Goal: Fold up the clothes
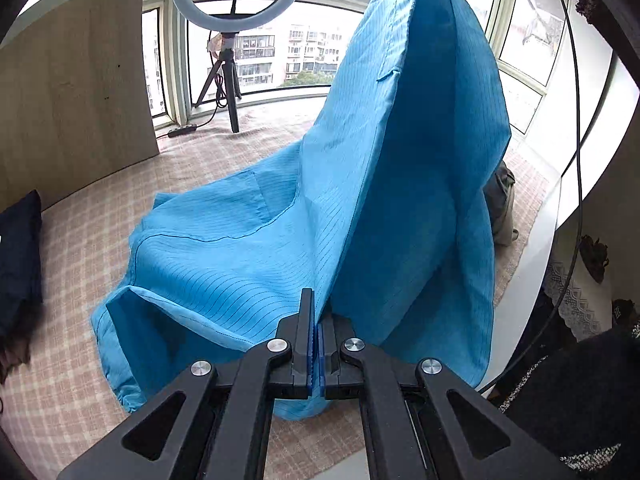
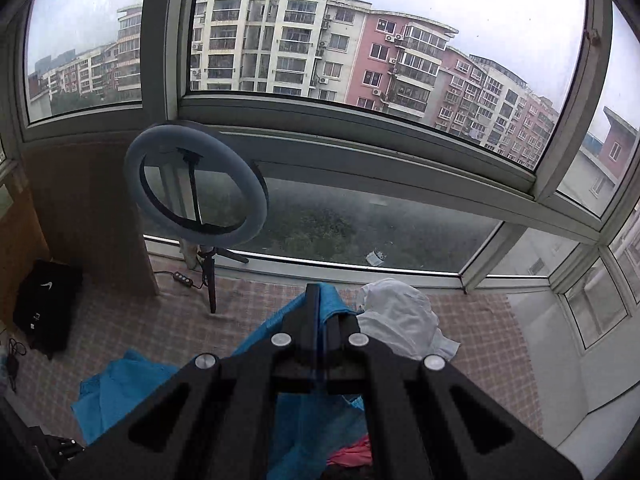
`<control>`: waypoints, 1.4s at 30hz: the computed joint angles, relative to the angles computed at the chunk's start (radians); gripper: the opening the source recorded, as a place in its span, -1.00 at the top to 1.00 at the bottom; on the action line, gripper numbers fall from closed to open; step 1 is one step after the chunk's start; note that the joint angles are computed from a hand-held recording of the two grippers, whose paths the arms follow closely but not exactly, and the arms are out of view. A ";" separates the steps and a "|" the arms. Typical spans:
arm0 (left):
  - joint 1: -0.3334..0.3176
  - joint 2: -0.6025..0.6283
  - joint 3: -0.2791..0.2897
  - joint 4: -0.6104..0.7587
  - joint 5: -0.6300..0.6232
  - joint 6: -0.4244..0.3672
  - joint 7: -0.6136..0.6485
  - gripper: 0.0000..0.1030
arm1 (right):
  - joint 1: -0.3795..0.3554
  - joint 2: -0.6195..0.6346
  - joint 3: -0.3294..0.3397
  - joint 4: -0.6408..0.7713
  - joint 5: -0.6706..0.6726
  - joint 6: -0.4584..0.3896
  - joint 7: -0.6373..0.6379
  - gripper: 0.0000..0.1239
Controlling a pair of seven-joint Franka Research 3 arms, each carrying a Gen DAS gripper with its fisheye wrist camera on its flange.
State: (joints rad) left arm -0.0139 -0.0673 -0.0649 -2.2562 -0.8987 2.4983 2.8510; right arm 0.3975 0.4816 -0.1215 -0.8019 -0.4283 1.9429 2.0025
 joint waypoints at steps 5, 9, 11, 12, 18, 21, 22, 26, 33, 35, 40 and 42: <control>-0.048 -0.182 0.008 -0.169 0.007 0.083 -0.039 0.89 | -0.044 -0.065 0.027 -0.143 0.057 0.095 -0.047 0.99; -0.143 -0.289 0.053 -0.234 -0.075 0.051 -0.050 0.85 | -0.071 -0.118 0.044 -0.240 0.092 0.164 -0.073 0.99; -0.205 -0.269 0.061 -0.217 -0.127 0.021 -0.011 0.71 | -0.079 -0.135 0.050 -0.270 0.103 0.189 -0.084 0.99; -0.228 -0.255 0.050 -0.211 -0.150 0.035 0.014 0.64 | -0.083 -0.145 0.054 -0.285 0.110 0.200 -0.090 0.99; -0.261 -0.131 -0.019 -0.131 -0.174 -0.008 0.009 0.54 | -0.098 -0.184 0.065 -0.346 0.130 0.237 -0.119 0.99; -0.258 -0.106 -0.043 -0.117 -0.163 -0.036 -0.015 0.54 | -0.106 -0.201 0.068 -0.372 0.136 0.245 -0.128 0.98; -0.259 -0.102 -0.055 -0.122 -0.166 -0.010 -0.017 0.54 | -0.108 -0.206 0.069 -0.379 0.135 0.246 -0.131 0.99; -0.267 -0.080 -0.084 -0.132 -0.155 0.078 -0.046 1.00 | -0.118 -0.223 0.073 -0.407 0.140 0.258 -0.144 0.98; -0.246 -0.168 -0.035 -0.172 -0.146 0.207 -0.080 1.00 | -0.147 -0.257 0.088 -0.466 0.199 0.317 -0.196 0.99; -0.242 -0.139 -0.027 -0.155 -0.112 0.266 -0.109 1.00 | -0.154 -0.267 0.092 -0.484 0.221 0.332 -0.211 0.98; -0.227 -0.024 -0.041 -0.102 -0.049 0.304 -0.175 0.99 | -0.158 -0.268 0.098 -0.500 0.245 0.338 -0.237 0.98; -0.223 -0.023 -0.052 -0.110 -0.064 0.289 -0.156 0.97 | -0.153 -0.263 0.098 -0.495 0.239 0.331 -0.240 0.98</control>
